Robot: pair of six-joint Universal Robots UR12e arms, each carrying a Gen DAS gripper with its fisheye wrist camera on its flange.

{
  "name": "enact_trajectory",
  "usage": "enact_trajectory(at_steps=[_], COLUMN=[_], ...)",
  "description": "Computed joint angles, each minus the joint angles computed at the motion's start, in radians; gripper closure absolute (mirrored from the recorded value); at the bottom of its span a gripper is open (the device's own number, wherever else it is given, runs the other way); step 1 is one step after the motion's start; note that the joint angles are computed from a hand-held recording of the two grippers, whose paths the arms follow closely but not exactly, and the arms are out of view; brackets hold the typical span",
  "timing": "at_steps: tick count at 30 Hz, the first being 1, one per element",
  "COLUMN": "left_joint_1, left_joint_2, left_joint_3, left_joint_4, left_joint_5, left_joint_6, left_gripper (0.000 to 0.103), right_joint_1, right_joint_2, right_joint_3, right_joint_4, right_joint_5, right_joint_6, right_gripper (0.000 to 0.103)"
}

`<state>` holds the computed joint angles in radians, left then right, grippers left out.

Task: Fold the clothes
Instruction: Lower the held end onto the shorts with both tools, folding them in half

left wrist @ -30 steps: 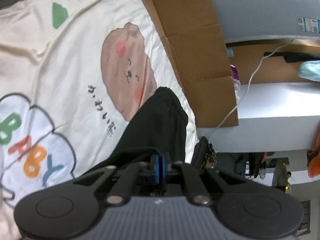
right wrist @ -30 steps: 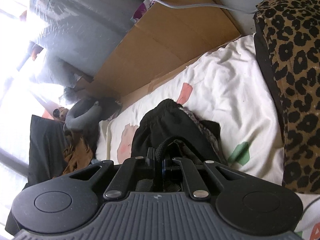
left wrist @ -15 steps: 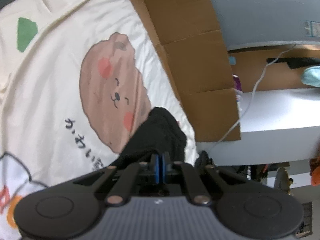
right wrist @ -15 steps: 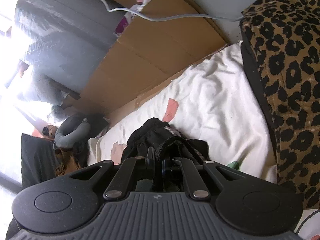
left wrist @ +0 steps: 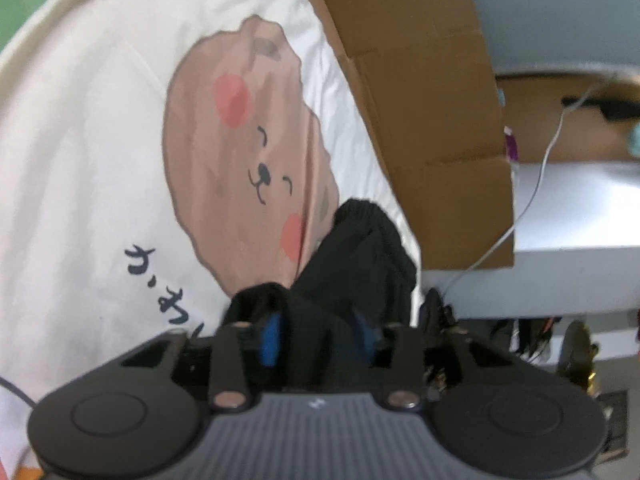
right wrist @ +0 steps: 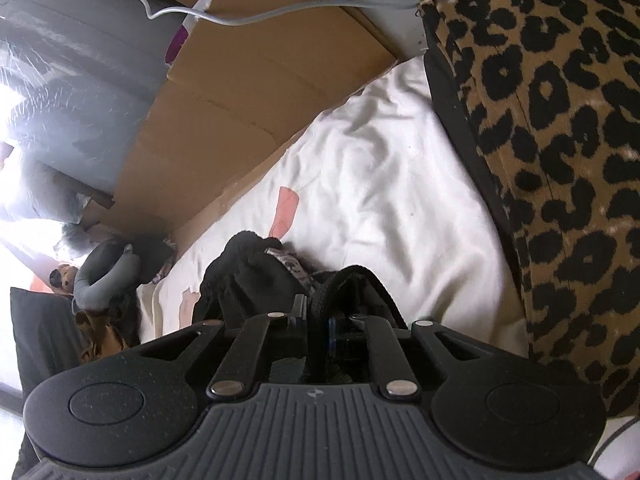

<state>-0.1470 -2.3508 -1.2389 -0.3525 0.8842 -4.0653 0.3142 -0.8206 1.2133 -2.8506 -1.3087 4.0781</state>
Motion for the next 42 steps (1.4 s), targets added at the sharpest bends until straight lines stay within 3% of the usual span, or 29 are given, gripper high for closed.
enact_trajectory(at_steps=[2, 8, 11, 13, 15, 16, 18, 28, 34, 38, 39, 42], left_joint_1=[-0.004, -0.009, -0.007, -0.005, -0.005, -0.006, -0.007, -0.009, -0.014, -0.014, -0.014, -0.014], left_joint_2=[-0.002, -0.001, -0.004, -0.009, -0.013, -0.015, -0.020, -0.034, -0.058, -0.077, -0.082, -0.098], left_joint_3=[0.004, 0.011, 0.020, 0.033, 0.042, 0.047, 0.056, 0.098, 0.147, 0.177, 0.186, 0.210], left_joint_4=[-0.023, -0.062, -0.085, -0.107, -0.105, -0.099, -0.083, -0.017, -0.085, -0.092, -0.094, -0.082], left_joint_5=[0.000, -0.015, -0.041, -0.061, -0.057, -0.052, -0.046, -0.027, -0.006, -0.018, -0.017, -0.012], left_joint_6=[0.032, 0.124, 0.147, 0.148, 0.141, 0.137, 0.105, -0.004, -0.009, -0.023, -0.030, -0.059], left_gripper=[0.056, 0.055, 0.071, 0.092, 0.093, 0.094, 0.095, 0.095, 0.093, 0.077, 0.075, 0.075], right_joint_1=[0.000, 0.001, 0.002, 0.000, -0.001, -0.001, -0.002, -0.009, -0.009, -0.012, -0.012, -0.012], right_joint_2=[-0.008, -0.019, -0.014, -0.006, 0.002, 0.005, 0.010, 0.027, 0.053, 0.073, 0.077, 0.091], right_joint_3=[0.015, 0.037, 0.022, 0.008, -0.006, -0.012, -0.021, -0.015, -0.054, -0.086, -0.093, -0.123], right_joint_4=[-0.006, -0.011, 0.018, 0.019, 0.007, 0.001, -0.013, -0.153, -0.141, -0.125, -0.123, -0.102], right_joint_5=[-0.001, 0.049, 0.077, 0.112, 0.130, 0.128, 0.116, 0.050, 0.031, 0.044, 0.046, 0.041], right_joint_6=[0.001, -0.040, -0.085, -0.103, -0.105, -0.100, -0.088, 0.033, 0.065, 0.077, 0.075, 0.063], right_gripper=[0.072, 0.065, 0.065, 0.066, 0.083, 0.086, 0.096, 0.097, 0.097, 0.087, 0.079, 0.072])
